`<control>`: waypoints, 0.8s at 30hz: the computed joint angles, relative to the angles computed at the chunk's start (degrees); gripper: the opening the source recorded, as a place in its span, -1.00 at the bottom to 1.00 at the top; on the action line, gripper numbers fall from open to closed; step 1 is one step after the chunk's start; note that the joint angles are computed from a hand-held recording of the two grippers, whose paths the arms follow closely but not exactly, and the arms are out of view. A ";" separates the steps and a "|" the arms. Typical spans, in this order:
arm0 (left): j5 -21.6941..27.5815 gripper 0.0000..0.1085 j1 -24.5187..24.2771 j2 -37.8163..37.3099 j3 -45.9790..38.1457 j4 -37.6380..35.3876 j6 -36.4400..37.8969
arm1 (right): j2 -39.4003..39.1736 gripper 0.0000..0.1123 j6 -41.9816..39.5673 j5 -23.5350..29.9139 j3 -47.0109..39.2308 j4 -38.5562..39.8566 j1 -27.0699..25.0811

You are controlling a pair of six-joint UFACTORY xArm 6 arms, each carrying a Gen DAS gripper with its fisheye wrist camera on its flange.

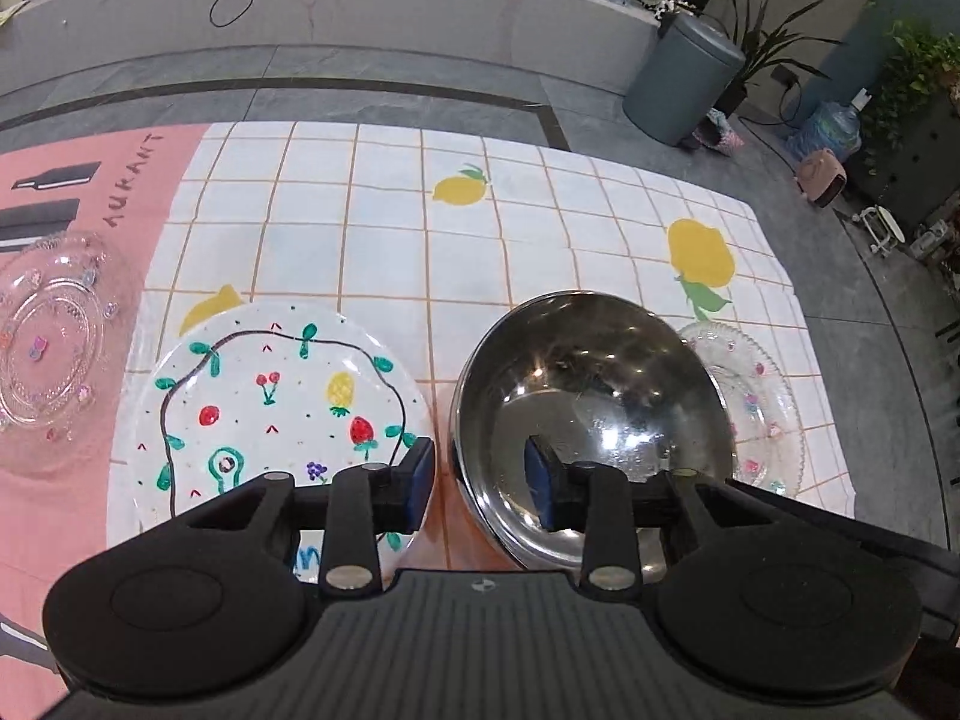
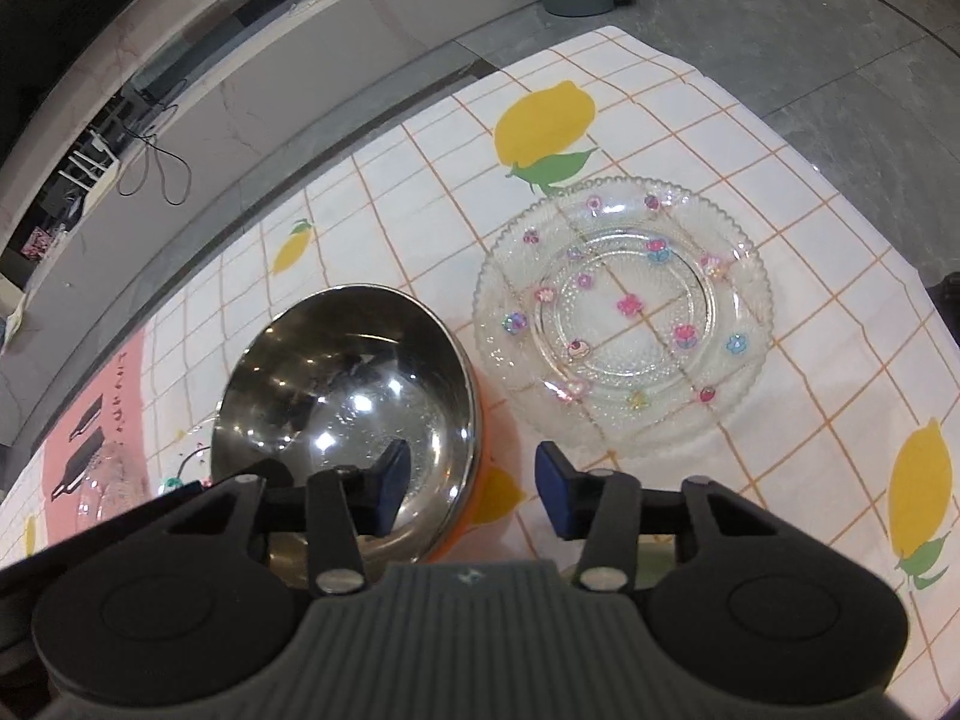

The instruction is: Organize plates and bowls

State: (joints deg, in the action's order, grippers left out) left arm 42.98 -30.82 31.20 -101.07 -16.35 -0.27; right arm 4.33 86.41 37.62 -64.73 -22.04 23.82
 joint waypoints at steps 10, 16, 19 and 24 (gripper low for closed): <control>0.39 -0.78 -0.47 -0.03 0.21 3.12 -3.61 | 0.36 -0.76 -1.31 -1.37 0.57 2.69 -0.34; -0.58 -0.79 -0.73 -2.36 2.97 5.16 -6.38 | 0.96 -0.79 -1.61 1.46 -1.17 1.43 0.46; -1.80 -0.79 -0.72 -4.82 5.53 5.92 -7.37 | 0.19 -0.79 -2.04 1.69 -1.18 0.77 0.82; -3.10 -0.78 -0.20 -10.33 10.33 8.26 -10.78 | -1.92 -0.80 -3.24 0.18 -0.45 -0.54 1.81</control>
